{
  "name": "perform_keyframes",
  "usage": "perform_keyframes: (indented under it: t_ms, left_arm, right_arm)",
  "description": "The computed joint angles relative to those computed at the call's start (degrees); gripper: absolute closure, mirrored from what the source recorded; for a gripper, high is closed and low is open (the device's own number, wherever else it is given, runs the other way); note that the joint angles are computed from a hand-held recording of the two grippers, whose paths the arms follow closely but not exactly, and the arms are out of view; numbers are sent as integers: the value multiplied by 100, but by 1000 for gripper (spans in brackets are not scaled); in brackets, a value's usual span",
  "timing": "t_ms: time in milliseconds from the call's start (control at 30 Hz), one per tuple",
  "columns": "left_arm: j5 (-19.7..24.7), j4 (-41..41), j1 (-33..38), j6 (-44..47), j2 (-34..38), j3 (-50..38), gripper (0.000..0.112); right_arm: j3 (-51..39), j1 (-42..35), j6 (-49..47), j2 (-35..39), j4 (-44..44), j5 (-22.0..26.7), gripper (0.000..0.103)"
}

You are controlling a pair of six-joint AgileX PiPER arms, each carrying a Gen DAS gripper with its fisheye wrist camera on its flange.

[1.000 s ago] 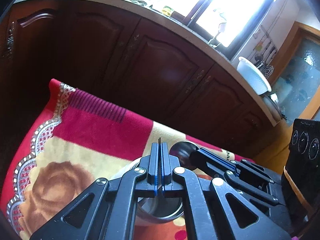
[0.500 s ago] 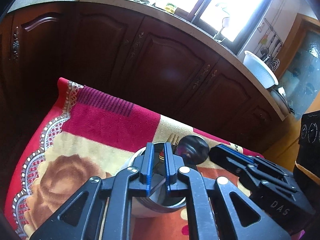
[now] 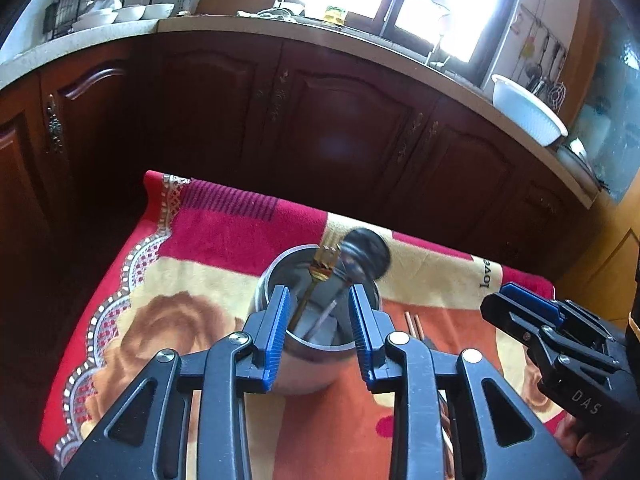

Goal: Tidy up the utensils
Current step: 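Grasp a steel spoon with the left tool while the right tool grasps another steel spoon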

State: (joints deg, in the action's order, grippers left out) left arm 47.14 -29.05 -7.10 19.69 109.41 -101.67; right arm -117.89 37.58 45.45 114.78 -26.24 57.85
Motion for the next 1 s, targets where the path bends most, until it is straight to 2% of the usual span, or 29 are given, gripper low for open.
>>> perform_keyframes:
  t_ms: [200, 367, 700, 1000]
  left_arm:
    - [-194, 318, -280, -192, -497, 621, 55]
    - [-233, 360, -493, -213, -792, 1019, 55]
    - [51, 125, -772, -155, -1081, 1521, 51]
    - [385, 3, -947, -203, -862, 1690, 51]
  right_arm:
    - [1257, 175, 771, -789, -370, -192, 65]
    - [2118, 321, 1236, -1395, -640, -145, 64]
    - [3869, 464, 2013, -2654, -952, 7, 60]
    - [5574, 183, 2432, -3539, -589, -518, 60]
